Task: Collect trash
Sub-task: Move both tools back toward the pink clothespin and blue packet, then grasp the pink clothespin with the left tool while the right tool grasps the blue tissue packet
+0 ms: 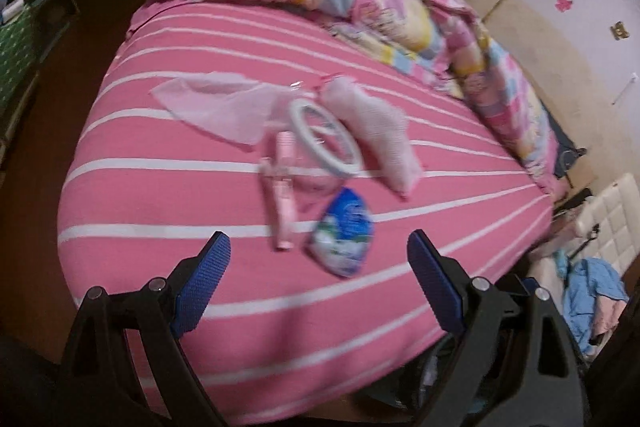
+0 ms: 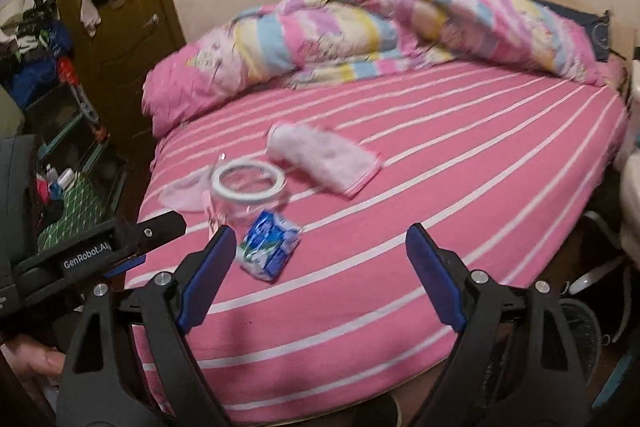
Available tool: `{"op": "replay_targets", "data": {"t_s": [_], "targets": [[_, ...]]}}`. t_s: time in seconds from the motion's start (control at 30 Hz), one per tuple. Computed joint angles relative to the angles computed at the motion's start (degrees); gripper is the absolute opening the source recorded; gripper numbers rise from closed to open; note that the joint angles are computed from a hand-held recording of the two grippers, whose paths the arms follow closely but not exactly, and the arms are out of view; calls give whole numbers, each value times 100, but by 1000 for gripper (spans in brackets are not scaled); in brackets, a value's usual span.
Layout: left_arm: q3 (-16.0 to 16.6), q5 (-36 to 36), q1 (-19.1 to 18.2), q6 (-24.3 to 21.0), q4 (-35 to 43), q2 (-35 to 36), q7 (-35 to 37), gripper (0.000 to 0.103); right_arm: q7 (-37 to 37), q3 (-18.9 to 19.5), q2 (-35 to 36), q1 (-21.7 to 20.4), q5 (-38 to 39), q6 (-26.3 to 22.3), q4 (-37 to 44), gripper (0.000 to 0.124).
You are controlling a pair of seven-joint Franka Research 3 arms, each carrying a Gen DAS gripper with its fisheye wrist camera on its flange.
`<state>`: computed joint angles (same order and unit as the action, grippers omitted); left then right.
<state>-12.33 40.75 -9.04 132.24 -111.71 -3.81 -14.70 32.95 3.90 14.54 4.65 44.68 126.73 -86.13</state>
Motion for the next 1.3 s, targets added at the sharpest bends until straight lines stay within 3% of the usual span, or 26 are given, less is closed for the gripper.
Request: {"op": "replay_targets", "data": {"t_s": [0.1, 0.37, 0.57, 0.77, 1.0, 1.13, 1.2, 1.3], "targets": [[94, -194, 65, 42, -150, 60, 296, 87, 75, 32, 155, 117, -205, 75, -5, 86], [256, -400, 200, 389, -252, 400, 623, 86, 500, 139, 890, 296, -811, -320, 649, 86], [334, -393, 250, 280, -202, 512, 790, 69, 785, 242, 1335, 356, -1026, -696, 1159, 83], [335, -383, 248, 188, -162, 538, 932, 55, 926, 280, 1565, 446, -1274, -926, 1395, 64], [380, -417, 327, 732, -386, 447, 707, 49, 1225, 327, 1775, 413, -1223, -1229, 1671, 55], [410, -429, 407, 1417, -574, 420, 603, 49, 1185, 318, 1746, 468, -1351, -1230, 1631, 58], [397, -422, 403, 1486, -556, 466, 634, 39, 1039, 319, 1678, 499, -1412, -1123, 1530, 56], [432, -471, 433, 1869, -655, 493, 593, 25, 826, 346, 1631, 507, -1398, -1049, 1450, 42]]}}
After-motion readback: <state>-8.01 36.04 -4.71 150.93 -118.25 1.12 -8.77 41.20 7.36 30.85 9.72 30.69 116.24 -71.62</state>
